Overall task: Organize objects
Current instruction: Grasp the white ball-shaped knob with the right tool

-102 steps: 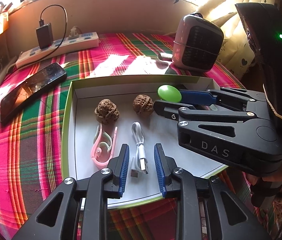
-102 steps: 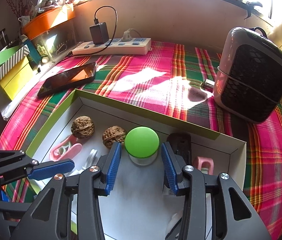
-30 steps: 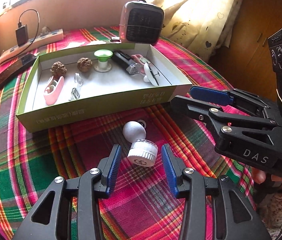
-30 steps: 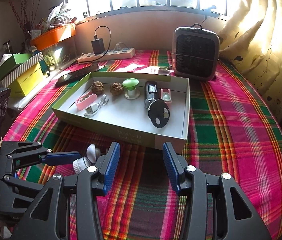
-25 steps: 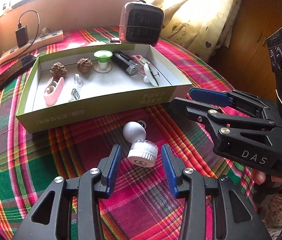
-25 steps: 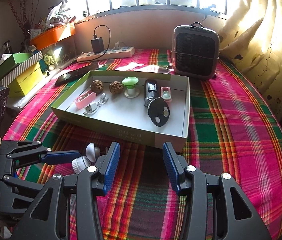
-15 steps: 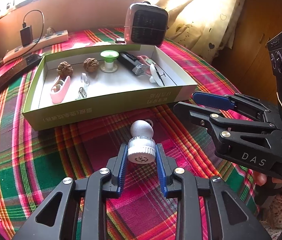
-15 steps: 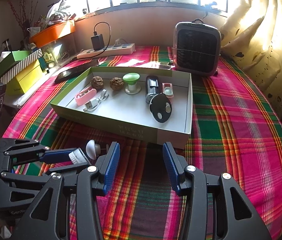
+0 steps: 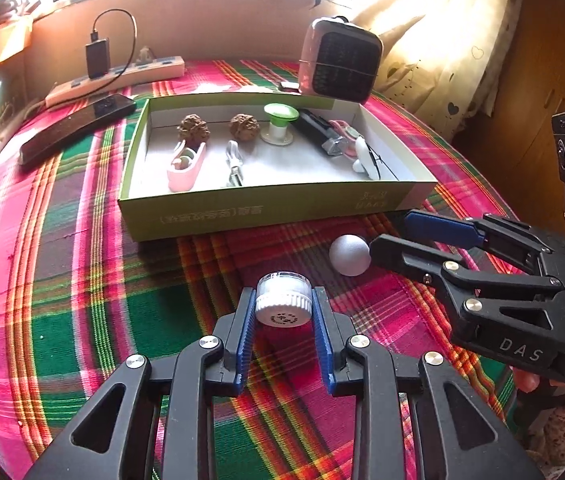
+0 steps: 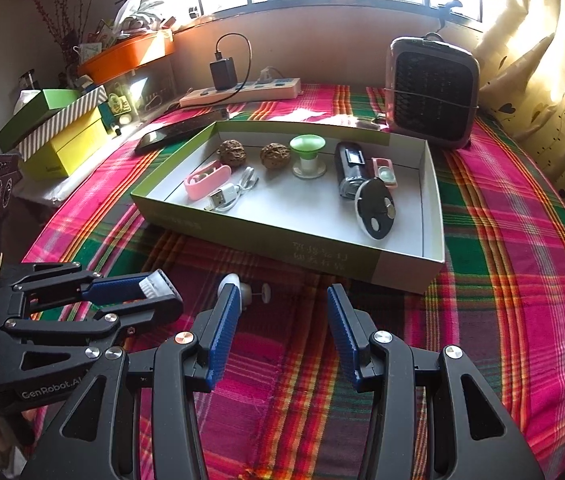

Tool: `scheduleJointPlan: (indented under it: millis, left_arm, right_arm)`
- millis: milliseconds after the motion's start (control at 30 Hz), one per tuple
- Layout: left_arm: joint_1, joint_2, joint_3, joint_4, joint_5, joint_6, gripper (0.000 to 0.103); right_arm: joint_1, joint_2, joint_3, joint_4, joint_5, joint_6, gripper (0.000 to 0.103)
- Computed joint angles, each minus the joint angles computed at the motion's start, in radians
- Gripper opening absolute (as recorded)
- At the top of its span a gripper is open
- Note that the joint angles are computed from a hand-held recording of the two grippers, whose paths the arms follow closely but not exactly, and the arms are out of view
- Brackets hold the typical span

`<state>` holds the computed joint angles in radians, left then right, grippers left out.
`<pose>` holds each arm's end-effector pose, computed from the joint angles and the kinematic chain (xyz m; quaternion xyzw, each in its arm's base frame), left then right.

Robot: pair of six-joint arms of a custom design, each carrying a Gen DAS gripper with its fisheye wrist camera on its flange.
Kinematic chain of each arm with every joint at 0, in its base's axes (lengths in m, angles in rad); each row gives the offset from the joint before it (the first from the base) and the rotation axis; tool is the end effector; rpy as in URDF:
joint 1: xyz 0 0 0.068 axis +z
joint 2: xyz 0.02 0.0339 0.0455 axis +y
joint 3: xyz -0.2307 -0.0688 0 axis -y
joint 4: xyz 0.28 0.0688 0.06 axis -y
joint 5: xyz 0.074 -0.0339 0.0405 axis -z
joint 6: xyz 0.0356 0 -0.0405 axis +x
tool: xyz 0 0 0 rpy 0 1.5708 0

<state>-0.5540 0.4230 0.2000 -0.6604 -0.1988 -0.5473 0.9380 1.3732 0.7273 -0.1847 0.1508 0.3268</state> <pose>0.1441 -0.0809 0.1206 -0.0303 0.9370 -0.0958 0.3346 0.1865 0.2453 0.1385 -0.2537 0.8948 0.1565 0.3324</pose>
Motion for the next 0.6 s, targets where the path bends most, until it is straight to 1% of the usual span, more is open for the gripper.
scheduleJointPlan:
  millis: [200, 433, 600]
  left_arm:
    - [0.056, -0.072, -0.022, -0.04, 0.027, 0.008, 0.025]
    - [0.075, -0.097, -0.033, -0.043, 0.046, 0.016, 0.025]
    - [0.074, -0.096, -0.033, -0.042, 0.043, 0.017, 0.025]
  right_arm:
    - [0.004, 0.069, 0.044, 0.002, -0.026, 0.0, 0.046]
    - [0.011, 0.129, 0.098, -0.019, -0.027, -0.01, 0.046]
    - [0.02, 0.141, 0.112, -0.026, -0.013, -0.013, 0.046]
